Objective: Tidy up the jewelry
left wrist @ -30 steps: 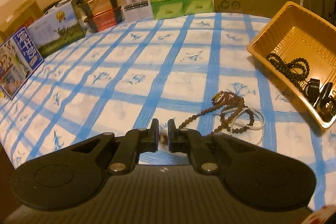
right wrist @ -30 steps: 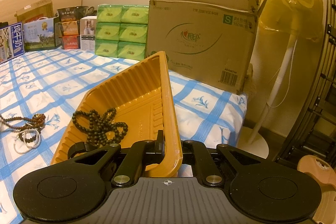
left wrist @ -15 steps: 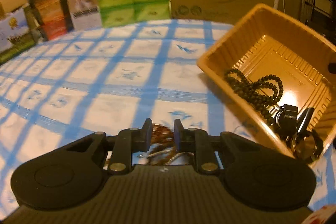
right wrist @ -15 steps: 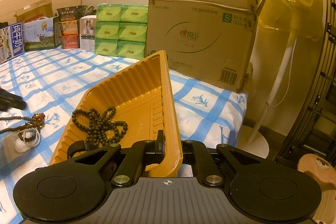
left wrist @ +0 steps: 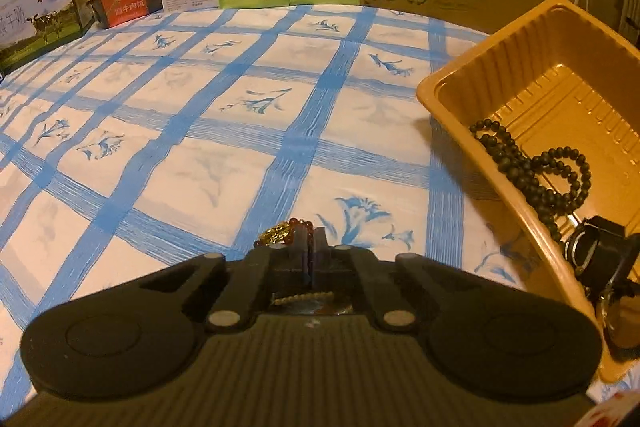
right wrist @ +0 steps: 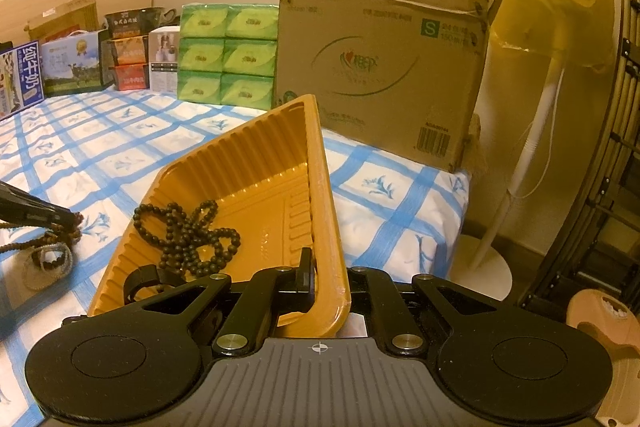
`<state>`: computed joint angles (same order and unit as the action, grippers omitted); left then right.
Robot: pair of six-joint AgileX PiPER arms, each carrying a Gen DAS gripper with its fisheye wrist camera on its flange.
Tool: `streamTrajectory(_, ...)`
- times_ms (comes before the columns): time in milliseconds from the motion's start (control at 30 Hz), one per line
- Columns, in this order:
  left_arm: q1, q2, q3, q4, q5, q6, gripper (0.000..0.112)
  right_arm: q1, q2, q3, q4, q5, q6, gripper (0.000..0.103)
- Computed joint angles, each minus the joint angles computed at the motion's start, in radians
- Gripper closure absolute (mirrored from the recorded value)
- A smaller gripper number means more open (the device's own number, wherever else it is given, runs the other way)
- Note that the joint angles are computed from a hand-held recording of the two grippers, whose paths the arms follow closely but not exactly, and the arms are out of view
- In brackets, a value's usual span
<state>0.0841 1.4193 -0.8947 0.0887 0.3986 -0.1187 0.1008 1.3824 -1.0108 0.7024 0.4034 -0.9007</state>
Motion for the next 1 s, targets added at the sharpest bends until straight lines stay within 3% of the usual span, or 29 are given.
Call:
streamTrajectory(300, 0.067, -0.101, -0.02, -0.13, 0.043, 0.211, 0.112, -0.003, -0.002, 0.003, 0.025, -0.001, -0.022, 0.097)
streamTrajectory(433, 0.077, -0.085, -0.039, -0.193, 0.067, 0.287, 0.109, -0.004, -0.006, 0.007, 0.035, -0.001, -0.032, 0.097)
streamTrajectory(667, 0.021, 0.002, -0.016, -0.165, 0.021, 0.193, 0.102, -0.005, -0.005, 0.004, 0.021, 0.002, -0.02, 0.097)
streamTrajectory(767, -0.009, 0.034, -0.004, -0.065, -0.022, 0.087, 0.099, -0.005, -0.003, 0.002, 0.01, 0.003, -0.01, 0.097)
streamTrajectory(867, -0.002, 0.067, -0.032, -0.022, -0.008, 0.019, 0.093, -0.004, -0.001, 0.001, 0.0, 0.001, 0.001, 0.097)
streamTrajectory(933, 0.005, 0.079, -0.042, -0.016, -0.001, 0.031, 0.093, -0.004, 0.001, 0.0, -0.002, 0.0, 0.001, 0.097)
streamTrajectory(1000, 0.008, 0.076, -0.044, -0.029, 0.006, 0.071, 0.1, -0.003, 0.002, 0.0, -0.001, -0.001, 0.002, 0.097)
